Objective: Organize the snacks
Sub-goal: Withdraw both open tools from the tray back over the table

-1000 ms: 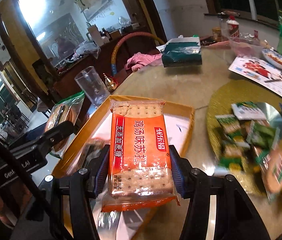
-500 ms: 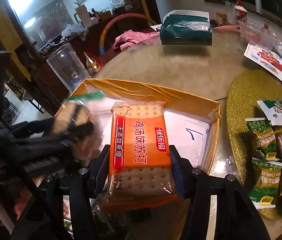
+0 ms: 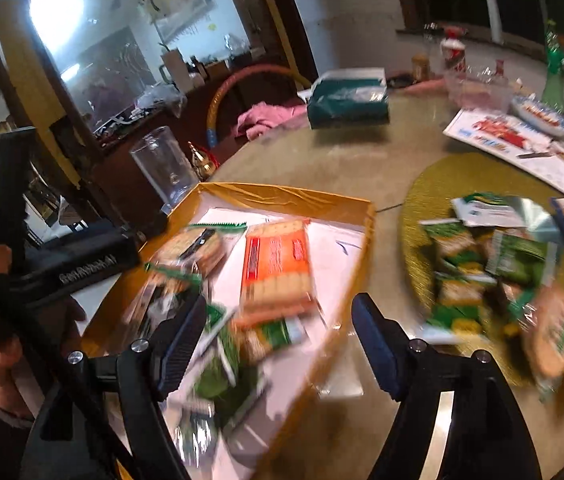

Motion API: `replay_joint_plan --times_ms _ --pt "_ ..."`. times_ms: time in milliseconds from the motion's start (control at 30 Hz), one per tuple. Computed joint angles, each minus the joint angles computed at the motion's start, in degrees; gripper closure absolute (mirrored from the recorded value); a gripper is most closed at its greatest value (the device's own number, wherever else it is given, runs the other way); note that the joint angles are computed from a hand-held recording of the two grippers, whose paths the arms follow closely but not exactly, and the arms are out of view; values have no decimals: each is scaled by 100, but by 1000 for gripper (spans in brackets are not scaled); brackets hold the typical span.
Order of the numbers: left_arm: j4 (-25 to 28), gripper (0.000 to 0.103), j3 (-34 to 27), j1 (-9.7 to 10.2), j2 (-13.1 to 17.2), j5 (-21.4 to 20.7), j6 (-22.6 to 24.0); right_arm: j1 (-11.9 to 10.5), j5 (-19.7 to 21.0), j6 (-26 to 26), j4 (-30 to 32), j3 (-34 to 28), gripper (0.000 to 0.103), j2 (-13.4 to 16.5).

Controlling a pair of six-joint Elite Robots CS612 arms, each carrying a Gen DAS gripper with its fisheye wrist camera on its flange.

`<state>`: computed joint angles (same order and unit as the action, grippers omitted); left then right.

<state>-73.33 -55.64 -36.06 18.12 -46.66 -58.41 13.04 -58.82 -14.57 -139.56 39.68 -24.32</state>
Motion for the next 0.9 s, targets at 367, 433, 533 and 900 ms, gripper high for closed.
replay_joint_plan --times_ms 367,433,533,900 --pt "-936 13 -42 -681 254 -767 215 -313 -1051 199 -1014 2084 28 -927" --pt "-1086 13 97 -733 212 -1007 298 -375 -1314 226 -1080 2285 28 -1011" --pt "-1042 13 413 -840 68 -956 589 -448 -1556 145 -1190 2529 28 -1119" --pt "-979 13 927 -957 -145 -1184 664 -674 -1798 253 -1435 3080 28 -1333"
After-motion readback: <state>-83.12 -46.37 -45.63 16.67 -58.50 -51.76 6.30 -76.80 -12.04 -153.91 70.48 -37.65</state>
